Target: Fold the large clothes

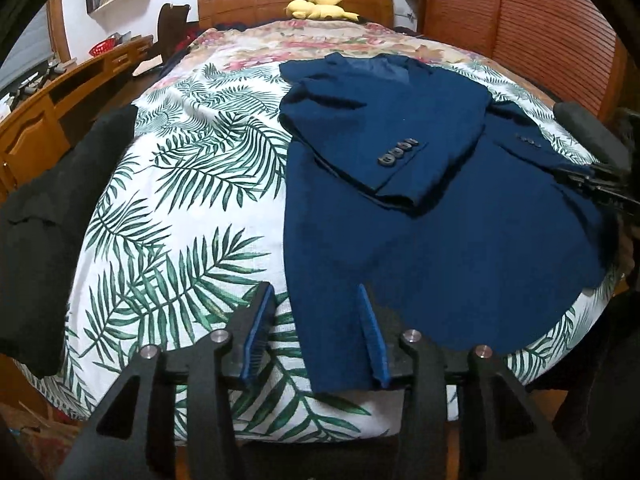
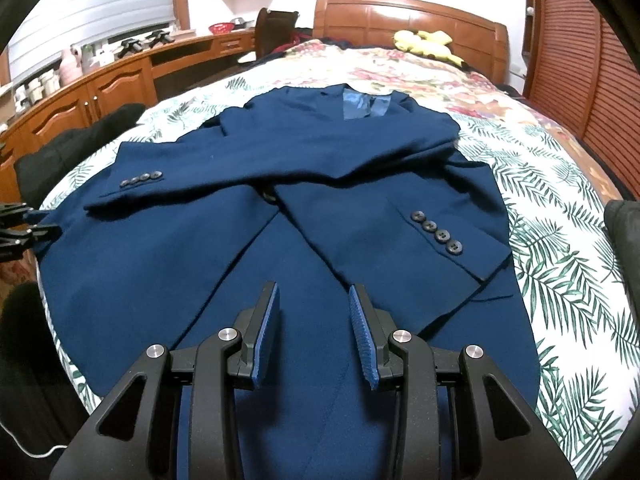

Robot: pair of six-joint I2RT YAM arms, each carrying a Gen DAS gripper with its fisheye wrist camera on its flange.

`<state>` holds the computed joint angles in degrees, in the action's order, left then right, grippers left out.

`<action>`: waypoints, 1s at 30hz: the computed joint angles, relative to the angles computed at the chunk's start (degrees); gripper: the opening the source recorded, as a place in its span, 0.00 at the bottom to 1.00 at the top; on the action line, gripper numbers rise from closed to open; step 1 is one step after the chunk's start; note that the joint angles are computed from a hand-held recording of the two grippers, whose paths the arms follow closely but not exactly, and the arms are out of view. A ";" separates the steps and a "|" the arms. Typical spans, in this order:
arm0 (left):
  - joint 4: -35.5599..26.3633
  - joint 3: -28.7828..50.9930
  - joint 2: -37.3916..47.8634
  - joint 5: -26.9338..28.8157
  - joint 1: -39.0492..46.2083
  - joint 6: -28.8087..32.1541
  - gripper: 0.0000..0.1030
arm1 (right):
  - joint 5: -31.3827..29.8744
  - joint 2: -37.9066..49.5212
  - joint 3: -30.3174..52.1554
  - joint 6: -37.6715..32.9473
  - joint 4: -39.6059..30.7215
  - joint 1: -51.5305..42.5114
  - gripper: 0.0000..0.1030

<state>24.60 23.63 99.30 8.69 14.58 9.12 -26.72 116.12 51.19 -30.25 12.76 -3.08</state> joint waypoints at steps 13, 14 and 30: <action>2.43 -0.16 1.59 0.97 1.38 -0.29 0.52 | 0.35 0.47 0.54 -0.18 -0.59 -0.81 0.40; 2.06 0.09 1.63 1.20 1.52 -0.17 0.52 | 0.87 0.35 0.38 -0.72 -0.40 -1.17 0.40; 0.80 0.62 1.41 2.29 1.97 0.34 0.52 | 0.71 -3.96 -0.58 -11.77 -10.44 -18.53 0.46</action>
<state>25.40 24.25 100.71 10.98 16.55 9.45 -26.01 112.16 50.60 -42.02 2.31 -21.61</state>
